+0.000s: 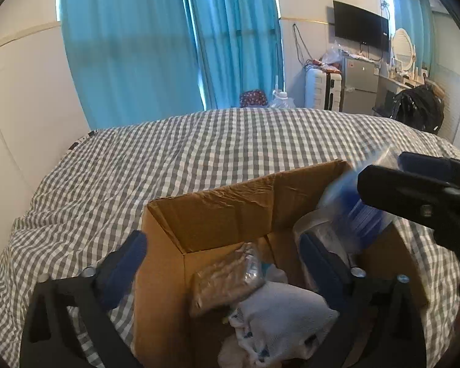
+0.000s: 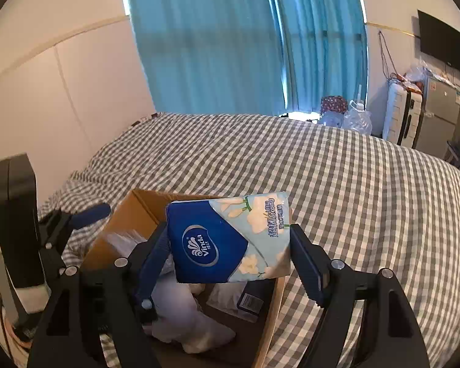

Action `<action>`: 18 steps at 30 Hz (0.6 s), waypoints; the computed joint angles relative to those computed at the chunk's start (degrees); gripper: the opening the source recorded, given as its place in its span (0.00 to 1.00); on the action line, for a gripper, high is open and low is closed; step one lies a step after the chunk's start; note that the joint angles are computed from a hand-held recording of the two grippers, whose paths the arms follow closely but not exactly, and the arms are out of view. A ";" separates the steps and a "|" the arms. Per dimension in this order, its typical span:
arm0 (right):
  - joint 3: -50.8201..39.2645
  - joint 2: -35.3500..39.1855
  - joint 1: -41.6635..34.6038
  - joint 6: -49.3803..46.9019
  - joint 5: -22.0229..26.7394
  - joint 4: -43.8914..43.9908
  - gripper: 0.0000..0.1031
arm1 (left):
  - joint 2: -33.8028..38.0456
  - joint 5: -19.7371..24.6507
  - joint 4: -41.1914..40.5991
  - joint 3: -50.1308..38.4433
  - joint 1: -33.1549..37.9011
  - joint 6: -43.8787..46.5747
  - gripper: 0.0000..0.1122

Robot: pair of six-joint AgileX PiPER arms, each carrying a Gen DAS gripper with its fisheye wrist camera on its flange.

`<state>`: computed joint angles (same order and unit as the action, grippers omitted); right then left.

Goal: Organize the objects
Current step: 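Carry the blister pack and tissue pack to the box and release them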

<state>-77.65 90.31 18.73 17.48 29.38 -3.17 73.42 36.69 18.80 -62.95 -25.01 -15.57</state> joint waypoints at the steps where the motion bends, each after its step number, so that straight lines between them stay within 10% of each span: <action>1: 0.78 -0.80 -0.53 -0.94 -0.40 1.17 0.91 | -1.19 0.40 -0.12 0.31 -0.26 -0.08 0.92; 9: 0.10 -9.53 -0.22 4.27 5.79 -5.32 0.95 | -9.59 11.13 1.83 -3.40 -5.06 -2.21 0.92; 18: -2.14 -24.82 15.75 19.80 24.46 -26.45 0.95 | -19.35 29.01 13.31 -11.04 -23.27 -15.36 0.92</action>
